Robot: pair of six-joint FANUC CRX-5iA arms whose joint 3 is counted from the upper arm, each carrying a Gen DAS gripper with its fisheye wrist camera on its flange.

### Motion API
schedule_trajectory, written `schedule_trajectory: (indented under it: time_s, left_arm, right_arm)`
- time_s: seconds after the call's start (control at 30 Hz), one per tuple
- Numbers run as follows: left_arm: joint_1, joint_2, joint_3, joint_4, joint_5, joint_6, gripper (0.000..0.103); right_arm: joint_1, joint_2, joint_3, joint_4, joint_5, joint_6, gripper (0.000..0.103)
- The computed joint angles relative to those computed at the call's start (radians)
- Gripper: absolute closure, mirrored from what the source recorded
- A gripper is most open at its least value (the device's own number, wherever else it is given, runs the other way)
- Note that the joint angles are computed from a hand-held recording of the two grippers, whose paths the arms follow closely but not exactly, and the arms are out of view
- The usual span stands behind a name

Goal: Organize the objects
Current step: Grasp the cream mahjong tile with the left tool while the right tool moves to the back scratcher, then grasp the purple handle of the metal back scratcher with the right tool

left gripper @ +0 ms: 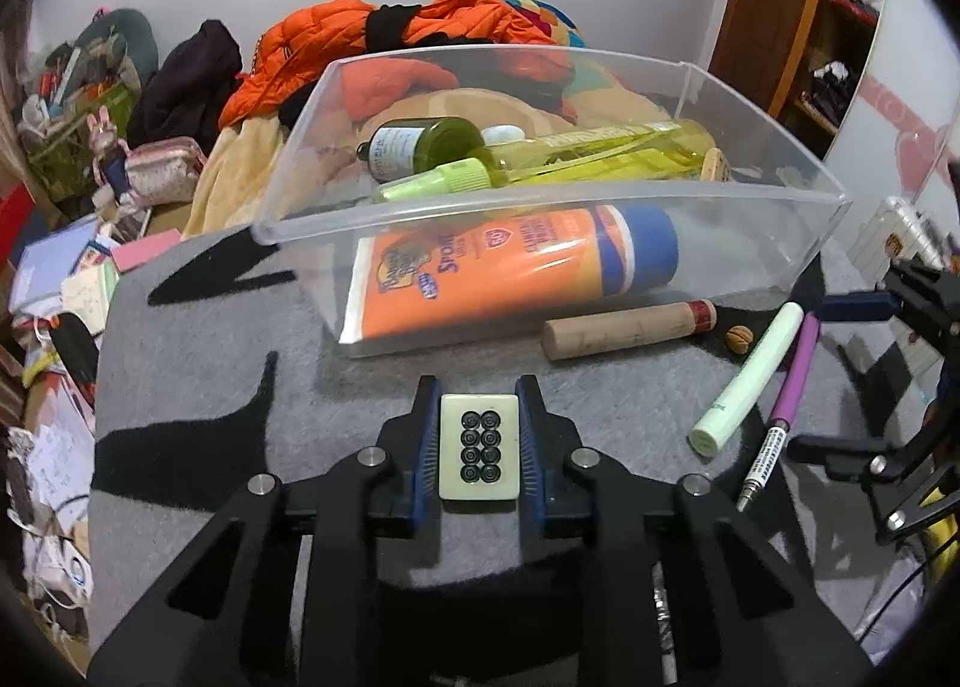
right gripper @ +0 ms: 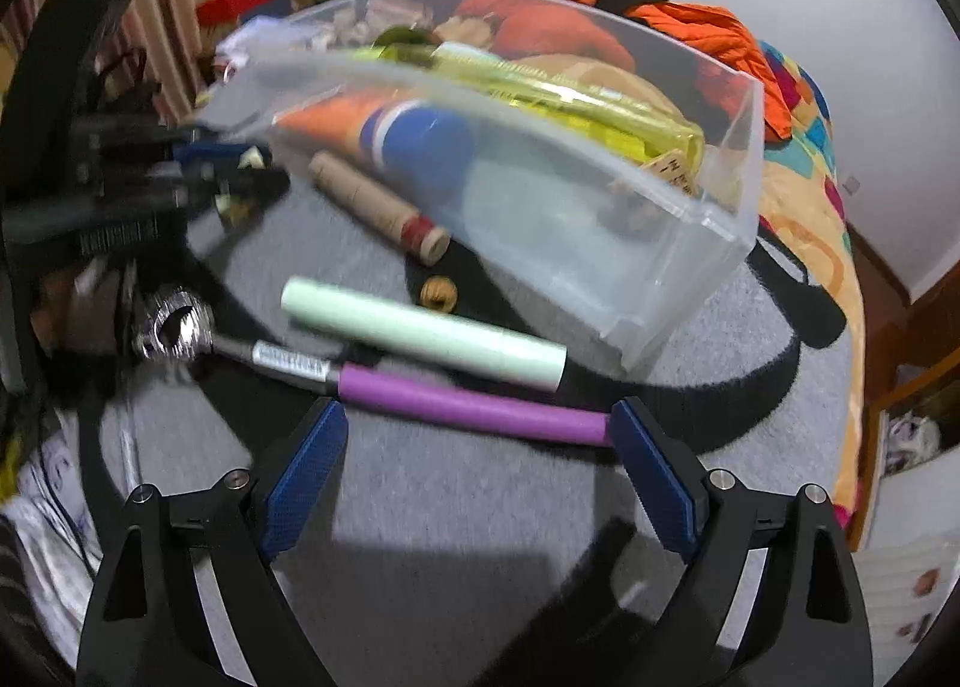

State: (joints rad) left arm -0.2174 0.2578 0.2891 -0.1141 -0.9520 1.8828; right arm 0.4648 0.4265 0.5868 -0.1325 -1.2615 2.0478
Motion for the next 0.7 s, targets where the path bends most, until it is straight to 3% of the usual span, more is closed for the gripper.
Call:
schedule_trajectory:
  time_s: [0.03, 0.13, 0.33, 0.57, 0.7]
  left_arm:
    - [0.006, -0.008, -0.013, 0.015, 0.008, 0.0, 0.079]
    - [0.013, -0.027, -0.035, 0.021, 0.014, 0.005, 0.079]
    - [0.021, -0.056, -0.072, 0.026, 0.019, 0.008, 0.079]
    - [0.043, -0.068, -0.106, 0.084, 0.014, -0.038, 0.079]
    - [0.051, -0.083, -0.139, 0.108, 0.031, -0.049, 0.071]
  right_arm:
    - [-0.002, 0.001, 0.004, -0.001, -0.015, 0.004, 0.013]
    - [-0.039, 0.049, 0.105, -0.087, -0.179, 0.024, 0.017]
    - [-0.027, -0.044, -0.006, -0.065, -0.044, 0.048, 0.018]
    - [0.036, -0.025, -0.016, 0.023, -0.032, 0.132, 0.018]
    - [0.051, -0.001, 0.001, 0.048, -0.053, 0.175, 0.019]
